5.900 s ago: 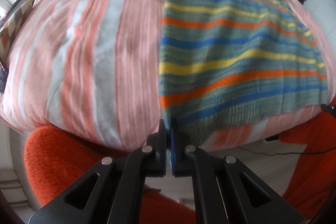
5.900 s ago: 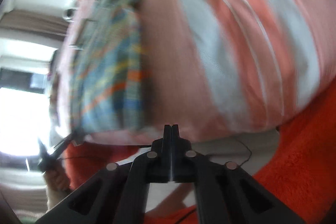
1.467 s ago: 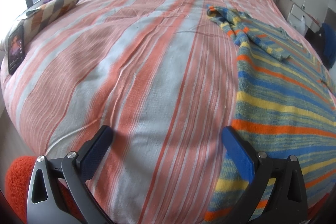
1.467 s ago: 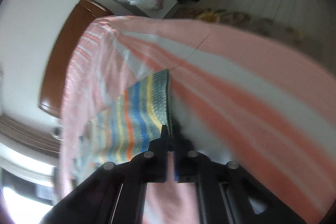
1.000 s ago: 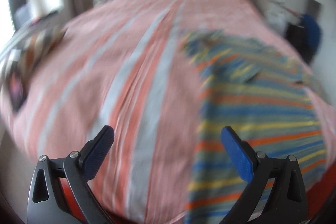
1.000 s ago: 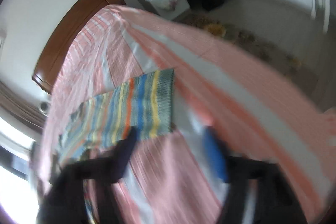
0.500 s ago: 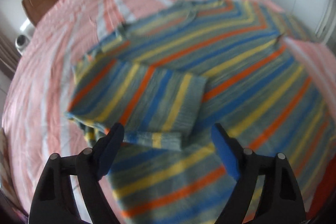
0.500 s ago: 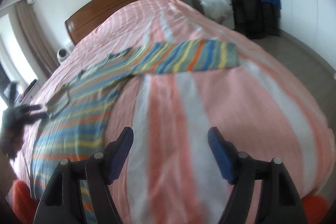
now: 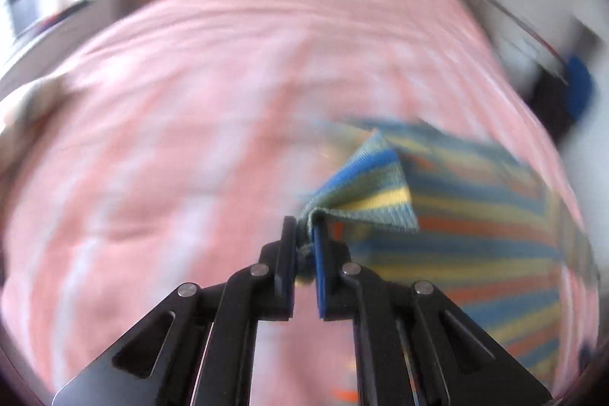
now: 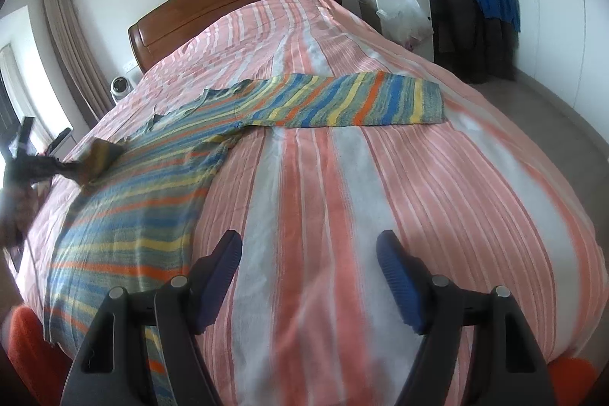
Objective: Fold small clothes
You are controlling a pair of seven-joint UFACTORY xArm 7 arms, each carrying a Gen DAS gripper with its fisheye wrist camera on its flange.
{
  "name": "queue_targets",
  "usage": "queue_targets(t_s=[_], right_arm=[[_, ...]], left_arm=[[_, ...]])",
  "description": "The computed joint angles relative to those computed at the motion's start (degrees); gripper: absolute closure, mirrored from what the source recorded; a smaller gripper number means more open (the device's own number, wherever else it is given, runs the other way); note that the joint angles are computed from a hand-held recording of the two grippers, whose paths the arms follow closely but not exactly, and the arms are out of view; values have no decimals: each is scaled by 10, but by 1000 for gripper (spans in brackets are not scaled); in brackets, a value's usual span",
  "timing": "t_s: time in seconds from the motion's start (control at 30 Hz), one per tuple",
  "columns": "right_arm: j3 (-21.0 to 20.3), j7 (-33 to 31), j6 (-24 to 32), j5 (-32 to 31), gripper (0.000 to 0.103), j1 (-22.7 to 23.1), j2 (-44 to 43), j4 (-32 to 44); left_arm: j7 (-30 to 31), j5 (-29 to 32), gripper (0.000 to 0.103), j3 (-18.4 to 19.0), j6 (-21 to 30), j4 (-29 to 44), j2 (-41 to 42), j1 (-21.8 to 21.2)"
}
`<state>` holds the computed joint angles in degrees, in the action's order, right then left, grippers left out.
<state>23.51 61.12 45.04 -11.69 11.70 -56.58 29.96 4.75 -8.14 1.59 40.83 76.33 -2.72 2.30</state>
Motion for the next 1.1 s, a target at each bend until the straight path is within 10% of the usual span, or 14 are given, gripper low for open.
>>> queue_targets(t_s=[0.13, 0.5, 0.63, 0.8, 1.1], right_arm=[[0, -4, -10, -1, 30, 2, 15, 1], [1, -10, 1, -8, 30, 9, 44, 9], [1, -11, 2, -12, 30, 11, 50, 8], [-3, -8, -6, -14, 30, 13, 48, 3], [-48, -57, -34, 35, 30, 69, 40, 13]], left_arm=[[-125, 111, 98, 30, -4, 20, 38, 44], [-155, 131, 100, 38, -8, -21, 55, 76], [-113, 121, 92, 38, -3, -29, 46, 82], [-47, 75, 57, 42, -22, -102, -35, 81], [201, -113, 35, 81, 177, -261, -260, 4]])
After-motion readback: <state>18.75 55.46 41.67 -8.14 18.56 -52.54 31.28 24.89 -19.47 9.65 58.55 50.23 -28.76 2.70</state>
